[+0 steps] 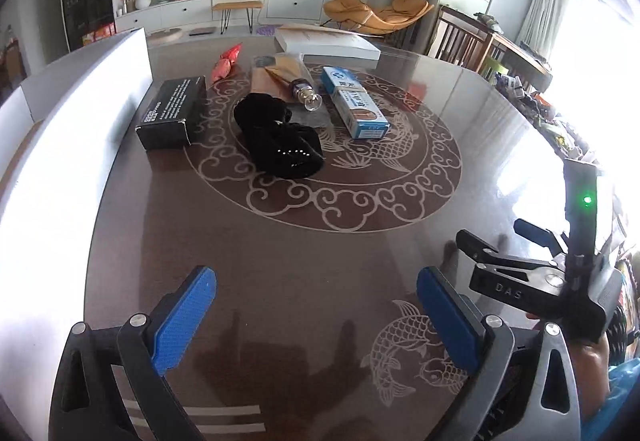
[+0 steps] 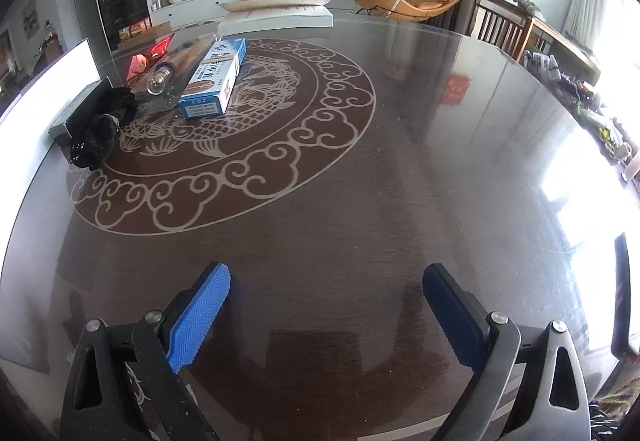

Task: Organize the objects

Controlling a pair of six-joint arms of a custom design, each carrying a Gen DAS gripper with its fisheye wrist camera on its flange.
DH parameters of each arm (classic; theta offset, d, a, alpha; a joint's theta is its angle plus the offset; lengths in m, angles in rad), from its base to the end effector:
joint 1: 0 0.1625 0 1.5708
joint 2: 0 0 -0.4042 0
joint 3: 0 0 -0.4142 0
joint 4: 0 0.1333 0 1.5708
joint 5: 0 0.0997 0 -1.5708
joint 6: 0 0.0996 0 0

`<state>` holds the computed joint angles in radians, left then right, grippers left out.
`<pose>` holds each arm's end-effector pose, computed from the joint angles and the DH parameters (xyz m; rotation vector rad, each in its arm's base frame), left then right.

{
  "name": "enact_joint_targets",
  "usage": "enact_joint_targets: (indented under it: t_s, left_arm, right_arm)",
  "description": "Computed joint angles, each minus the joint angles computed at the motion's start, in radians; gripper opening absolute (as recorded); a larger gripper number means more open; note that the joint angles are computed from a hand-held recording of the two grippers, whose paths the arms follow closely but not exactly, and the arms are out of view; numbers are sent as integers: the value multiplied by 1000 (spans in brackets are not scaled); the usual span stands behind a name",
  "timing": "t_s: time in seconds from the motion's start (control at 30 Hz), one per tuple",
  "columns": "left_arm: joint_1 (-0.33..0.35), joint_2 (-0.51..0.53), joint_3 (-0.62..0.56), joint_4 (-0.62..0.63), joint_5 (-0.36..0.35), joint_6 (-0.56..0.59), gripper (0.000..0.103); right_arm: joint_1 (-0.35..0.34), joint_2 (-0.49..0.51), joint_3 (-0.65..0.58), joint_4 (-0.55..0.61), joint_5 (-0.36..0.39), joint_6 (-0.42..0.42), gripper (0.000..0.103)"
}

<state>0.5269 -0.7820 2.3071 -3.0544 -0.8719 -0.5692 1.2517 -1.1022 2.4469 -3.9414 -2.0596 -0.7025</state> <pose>-0.2484 -0.3728 -0.0467 0.6199 2.4801 -0.6358 -0.0440 -0.4091 0.1592 0.1117 -2.1401 0.7840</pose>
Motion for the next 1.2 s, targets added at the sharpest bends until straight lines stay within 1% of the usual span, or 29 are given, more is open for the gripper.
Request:
enact_joint_targets:
  t_s: [0.03,0.1,0.17,0.3,0.33,0.6,0.73,0.87,0.93,1.2]
  left_arm:
    - [8,17,-7,-13,10,8,102]
    - [8,39,-11,-1,32,-10,102]
    - [25,52,-20,3,45,-10,102]
    - [46,56,-22,-8,60,0,102]
    - [50,57,-23,-7,63,1,102]
    - [83,74,-30,-11,67,8,102]
    - [75,88,-26,-27,89,22,102]
    - [66,97,-36,7,112,19,103]
    - [62,102,-48,45,123,17,103]
    - [64,108,-51,33,120,22,103]
  right_arm:
    - [5,9,-6,-1,-2,3,98]
    - [6,7,-1,8,8,15,98]
    - [8,17,-10,14,9,23,98]
    - [-2,4,-7,40,21,49,100]
    - [-5,1,-7,46,22,56,103]
    - [-6,7,-8,39,23,55,103]
    - [-6,7,-8,39,23,55,103]
    - [-7,8,-8,38,23,54,103]
    - [-7,8,-8,38,23,54,103]
    - [-8,8,-7,37,24,53,103]
